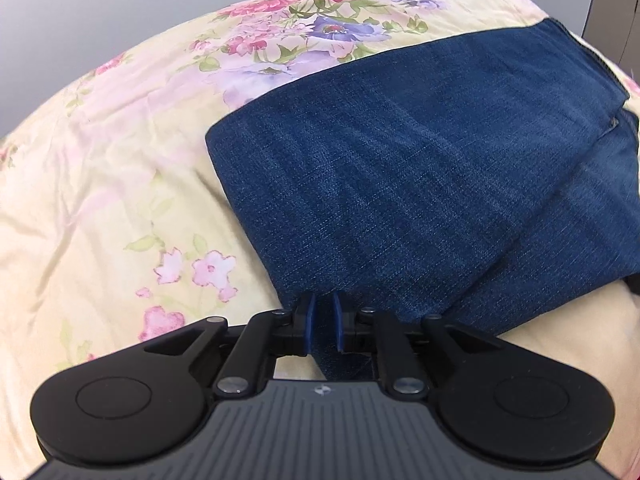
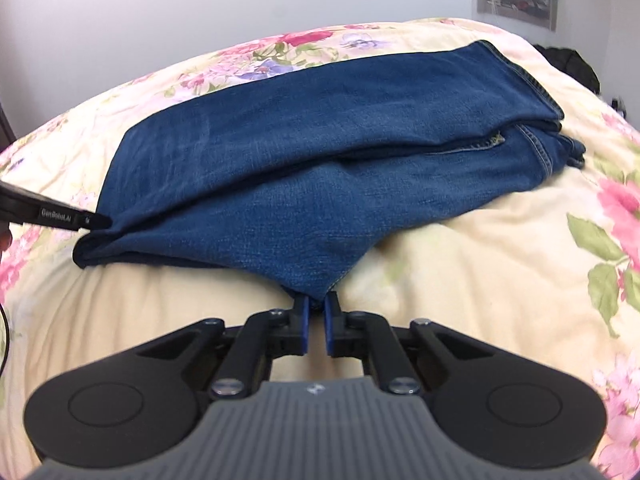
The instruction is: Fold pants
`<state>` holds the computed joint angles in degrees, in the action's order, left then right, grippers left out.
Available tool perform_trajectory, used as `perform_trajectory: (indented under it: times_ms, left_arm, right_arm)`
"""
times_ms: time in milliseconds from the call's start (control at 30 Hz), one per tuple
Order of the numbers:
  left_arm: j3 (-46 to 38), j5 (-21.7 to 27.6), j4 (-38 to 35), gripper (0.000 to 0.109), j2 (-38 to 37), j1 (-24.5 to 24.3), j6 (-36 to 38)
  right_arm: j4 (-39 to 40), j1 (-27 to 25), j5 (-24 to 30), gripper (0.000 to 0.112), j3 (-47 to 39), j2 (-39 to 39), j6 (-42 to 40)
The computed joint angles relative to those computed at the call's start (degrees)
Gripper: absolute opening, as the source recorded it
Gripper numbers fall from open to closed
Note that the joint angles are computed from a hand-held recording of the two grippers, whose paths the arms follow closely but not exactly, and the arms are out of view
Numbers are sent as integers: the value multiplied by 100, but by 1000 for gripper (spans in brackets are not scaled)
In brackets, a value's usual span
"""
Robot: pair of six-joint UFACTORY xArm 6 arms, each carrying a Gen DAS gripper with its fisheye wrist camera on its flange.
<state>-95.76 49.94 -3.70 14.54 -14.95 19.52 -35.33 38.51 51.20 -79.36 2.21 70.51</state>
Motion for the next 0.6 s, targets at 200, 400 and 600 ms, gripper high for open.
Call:
perform_trajectory:
  times_ms: [200, 400, 600]
  left_arm:
    - [3, 57, 216, 17, -283, -117, -99]
    - [-625, 253, -41, 17, -85, -343, -597]
    - [-1392, 130, -480, 19, 514, -649, -1012]
  right_arm:
    - [129, -60, -270, 0, 590, -664, 381]
    - [-148, -660, -902, 48, 1624, -1806, 1438]
    - [-266, -1797, -2077, 71, 2726, -2681, 2514]
